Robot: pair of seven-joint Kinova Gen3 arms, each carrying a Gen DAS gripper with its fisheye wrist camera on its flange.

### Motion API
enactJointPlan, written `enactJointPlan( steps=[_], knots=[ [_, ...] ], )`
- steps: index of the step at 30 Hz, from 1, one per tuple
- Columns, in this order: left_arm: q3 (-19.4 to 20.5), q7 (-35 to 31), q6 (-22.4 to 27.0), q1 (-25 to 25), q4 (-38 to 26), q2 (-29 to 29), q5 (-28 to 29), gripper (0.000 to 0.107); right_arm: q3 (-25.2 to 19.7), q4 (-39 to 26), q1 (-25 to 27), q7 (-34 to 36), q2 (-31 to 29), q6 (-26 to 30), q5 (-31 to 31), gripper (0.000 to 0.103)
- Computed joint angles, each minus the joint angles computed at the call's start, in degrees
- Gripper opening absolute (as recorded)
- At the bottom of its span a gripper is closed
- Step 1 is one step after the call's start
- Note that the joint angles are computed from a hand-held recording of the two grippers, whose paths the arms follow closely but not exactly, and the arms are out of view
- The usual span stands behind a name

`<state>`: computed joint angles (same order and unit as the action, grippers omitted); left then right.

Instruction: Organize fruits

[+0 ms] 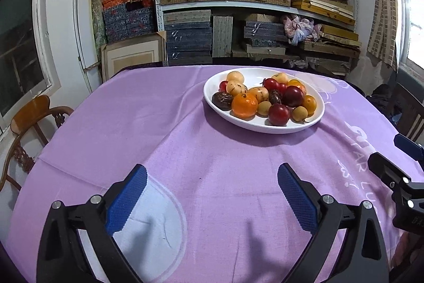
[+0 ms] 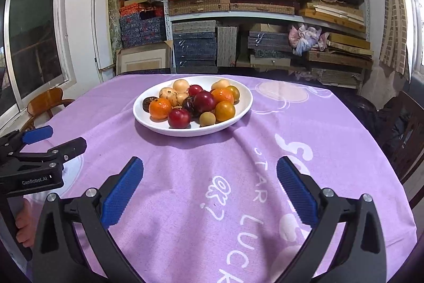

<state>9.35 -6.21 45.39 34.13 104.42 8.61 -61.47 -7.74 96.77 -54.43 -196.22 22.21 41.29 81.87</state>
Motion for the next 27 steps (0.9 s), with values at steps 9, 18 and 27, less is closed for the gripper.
enactJointPlan(
  steps=[9,18,27],
  knots=[
    [0.28,-5.14,-2.94,-0.71,-0.86,-0.13,3.12,0.1,0.04,-0.02,0.54,-0.56,0.21,-1.08,-0.12,0.099],
    [-0.15,-0.99,-0.47,1.8,-0.73,1.24,-1.56,0.1,0.51,0.05,0.04,-1.31,0.42,-0.7,0.1,0.099],
    [-0.58,-0.6,-0.55,1.55,-0.82,1.42,-0.18,0.1,-0.03,0.64,0.46,-2.47,0.18,-0.45,0.88,0.099]
  ],
)
